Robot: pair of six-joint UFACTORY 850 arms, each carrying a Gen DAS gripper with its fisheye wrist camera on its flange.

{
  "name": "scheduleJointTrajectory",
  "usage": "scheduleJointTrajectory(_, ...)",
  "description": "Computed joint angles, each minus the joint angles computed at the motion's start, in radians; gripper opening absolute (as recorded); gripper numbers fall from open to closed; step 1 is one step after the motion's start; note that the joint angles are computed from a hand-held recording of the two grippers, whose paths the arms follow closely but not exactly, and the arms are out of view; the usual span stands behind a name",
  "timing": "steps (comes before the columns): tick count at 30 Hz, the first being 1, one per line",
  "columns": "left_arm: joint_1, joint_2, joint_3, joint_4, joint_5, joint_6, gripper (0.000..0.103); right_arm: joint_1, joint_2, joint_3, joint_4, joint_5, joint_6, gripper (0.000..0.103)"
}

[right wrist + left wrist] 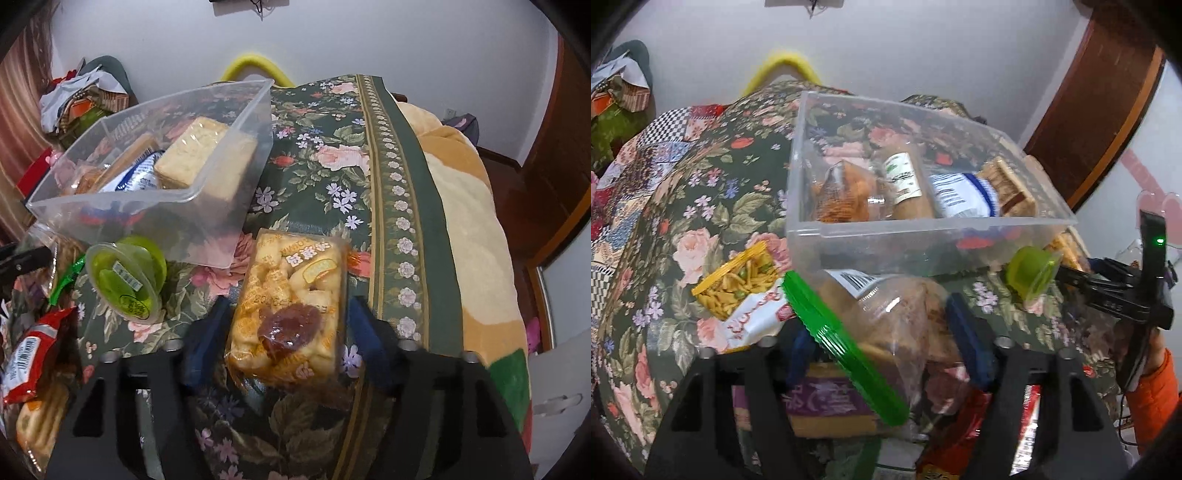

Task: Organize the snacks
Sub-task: 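Grasp the green-zip bag with left tool while right tool grasps jam biscuit pack, then drop green-zip bag and jam biscuit pack into the clear box, opening both tools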

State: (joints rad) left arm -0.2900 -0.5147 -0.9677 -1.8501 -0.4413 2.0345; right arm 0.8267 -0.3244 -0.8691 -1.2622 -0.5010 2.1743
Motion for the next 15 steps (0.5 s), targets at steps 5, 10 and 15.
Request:
scheduleJointTrajectory(5, -0.01, 0.058, 0.06, -0.116, -0.003, 0.138, 0.044, 0.011, 0.013, 0.015, -0.049, -0.009, 0.048, 0.042)
scheduleJointTrajectory(10, -0.014, 0.125, 0.117, -0.231, 0.005, 0.272, 0.042, 0.032, 0.04, 0.033, -0.065, -0.033, 0.08, 0.042)
scheduleJointTrajectory(15, -0.003, 0.195, 0.162, -0.257, -0.006, 0.3, 0.042, 0.057, 0.08, 0.04, -0.074, -0.078, 0.093, 0.042)
